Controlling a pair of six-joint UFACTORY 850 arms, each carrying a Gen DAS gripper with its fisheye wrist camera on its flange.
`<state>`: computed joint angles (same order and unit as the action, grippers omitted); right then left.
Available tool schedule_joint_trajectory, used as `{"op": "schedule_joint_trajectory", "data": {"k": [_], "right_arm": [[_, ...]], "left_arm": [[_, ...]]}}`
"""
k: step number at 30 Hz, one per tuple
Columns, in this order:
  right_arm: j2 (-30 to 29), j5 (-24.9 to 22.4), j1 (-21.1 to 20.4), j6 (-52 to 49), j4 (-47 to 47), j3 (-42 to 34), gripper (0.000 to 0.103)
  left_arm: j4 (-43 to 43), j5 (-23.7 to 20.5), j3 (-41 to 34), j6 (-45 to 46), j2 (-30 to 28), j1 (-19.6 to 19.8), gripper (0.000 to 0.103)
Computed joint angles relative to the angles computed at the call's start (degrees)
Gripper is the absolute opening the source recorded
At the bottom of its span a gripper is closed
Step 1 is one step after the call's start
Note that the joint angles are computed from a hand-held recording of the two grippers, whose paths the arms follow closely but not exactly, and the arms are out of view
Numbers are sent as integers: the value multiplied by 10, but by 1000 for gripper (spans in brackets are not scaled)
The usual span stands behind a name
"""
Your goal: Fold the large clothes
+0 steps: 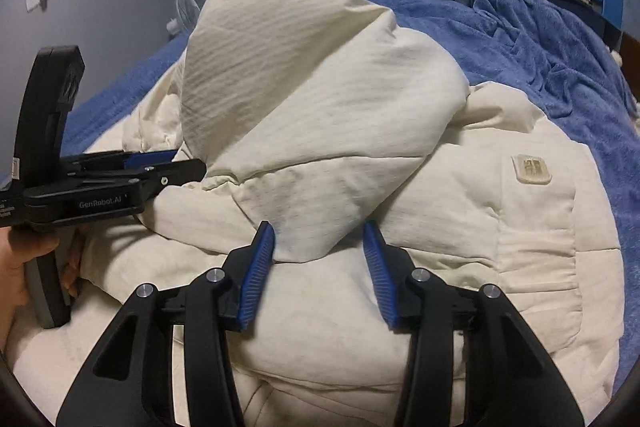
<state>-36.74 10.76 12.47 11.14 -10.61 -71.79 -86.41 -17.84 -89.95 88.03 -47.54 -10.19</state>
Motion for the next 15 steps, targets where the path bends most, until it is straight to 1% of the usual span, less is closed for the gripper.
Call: {"op": "schedule_joint_trajectory", "data": {"k": [1,2,3,4,5,7,8,10,12,13,15], "right_arm": [[5,4,2,-37,36,5,44],[10,11,3,-53,51,10,44],[17,23,4,-72,70,17,44],[28,53,5,-100,91,31,43],[34,66,5,-105,92,37,44],[44,98,4,-79,62,50,44],[44,100,4,-71,52,49,44],[43,101,4,-20,-5,46,44],[34,98,2,62,-92,36,44],[28,92,5,74,-114,31,44],[17,67,13,44,-94,21,44]], "left_arm": [[-21,7,7,25,5,-2,45],[-36,11,12,44,9,-4,45],[-39,5,18,50,14,-3,45],[-30,-5,22,39,19,0,45],[-25,-18,27,30,24,4,45],[-12,-39,30,15,29,14,45],[-8,-42,34,13,34,17,45],[10,-45,37,3,40,19,45],[24,-43,39,0,45,18,45],[31,-42,39,1,45,17,45],[89,-27,31,-40,35,13,45]]}}
